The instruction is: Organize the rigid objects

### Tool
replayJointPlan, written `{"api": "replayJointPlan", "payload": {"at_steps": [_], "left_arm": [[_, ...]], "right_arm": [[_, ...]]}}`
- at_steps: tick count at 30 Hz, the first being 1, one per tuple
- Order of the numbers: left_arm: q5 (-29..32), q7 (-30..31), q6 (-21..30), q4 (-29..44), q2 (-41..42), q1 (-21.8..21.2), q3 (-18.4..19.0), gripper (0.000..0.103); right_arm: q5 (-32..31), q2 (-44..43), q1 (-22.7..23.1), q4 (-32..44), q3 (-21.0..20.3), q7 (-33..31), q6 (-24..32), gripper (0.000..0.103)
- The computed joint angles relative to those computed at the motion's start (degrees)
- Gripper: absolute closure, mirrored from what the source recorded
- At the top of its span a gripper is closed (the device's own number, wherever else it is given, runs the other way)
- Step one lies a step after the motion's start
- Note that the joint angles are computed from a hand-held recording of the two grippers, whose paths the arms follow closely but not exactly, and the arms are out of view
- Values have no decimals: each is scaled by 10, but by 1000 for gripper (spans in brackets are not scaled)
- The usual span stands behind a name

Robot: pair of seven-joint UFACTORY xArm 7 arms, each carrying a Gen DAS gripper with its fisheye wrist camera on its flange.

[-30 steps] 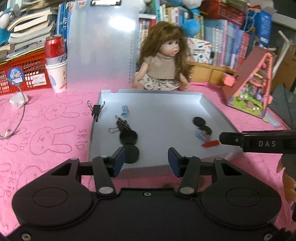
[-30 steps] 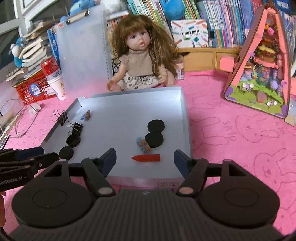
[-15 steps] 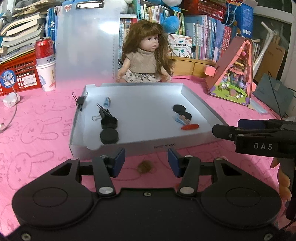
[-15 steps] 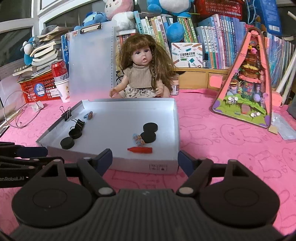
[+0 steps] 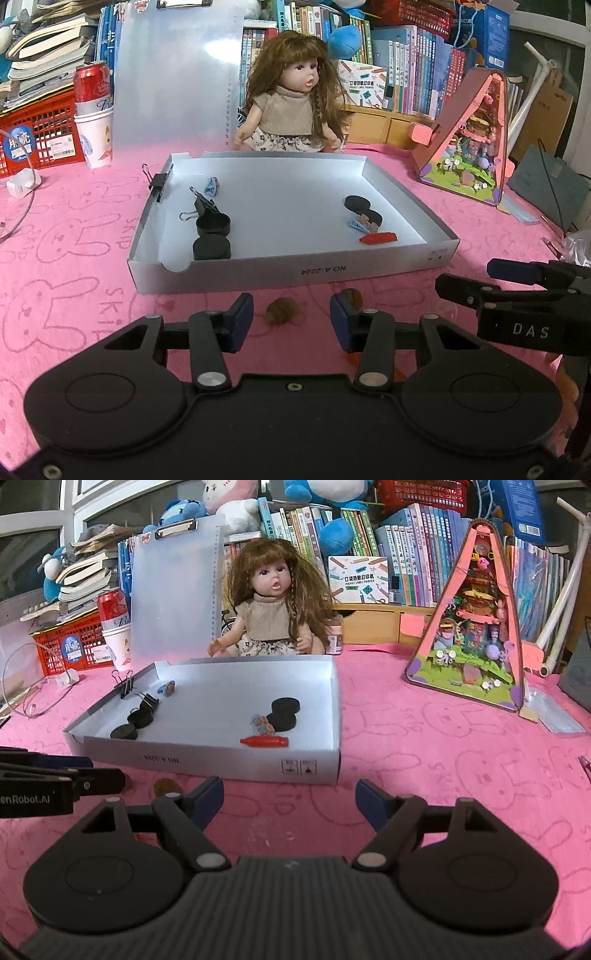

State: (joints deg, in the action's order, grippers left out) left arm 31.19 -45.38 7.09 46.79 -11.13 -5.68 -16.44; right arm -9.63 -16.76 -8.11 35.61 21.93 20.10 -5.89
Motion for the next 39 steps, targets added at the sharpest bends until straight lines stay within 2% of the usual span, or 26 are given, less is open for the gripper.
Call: {"api": "replayJointPlan", "payload": {"at_steps": [4,6,10,16,21,26,32,39], "left_arm": [[-13,9,0,0,5,-9,5,62],[-2,-1,-2,0,6,-3,0,62],[47,-49,4,5,8,19,-18,63],[109,-107,13,16,19,25,-16,63],[135,-133,18,21,29,9,2,63],[210,-197,20,29,36,9,6,63],[288,-256,41,39,42,-9,16,62],[306,-268,53,45,46,-33,35,62]], "right_arm": [[-10,-10,-35,-12,37,5,-2,16],[-12,-12,-35,-15,38,4,-1,16],[-8,-12,-9,-22,16,-4,-4,16],[-11,-15,-41,-25,56,-7,-9,16],[-8,-14,-69,-24,85,0,-9,16],[-8,-19,-90,-27,108,9,-13,16],[-9,-19,-87,-27,107,6,-11,16],[-9,-17,-75,-28,96,8,-9,17]]}}
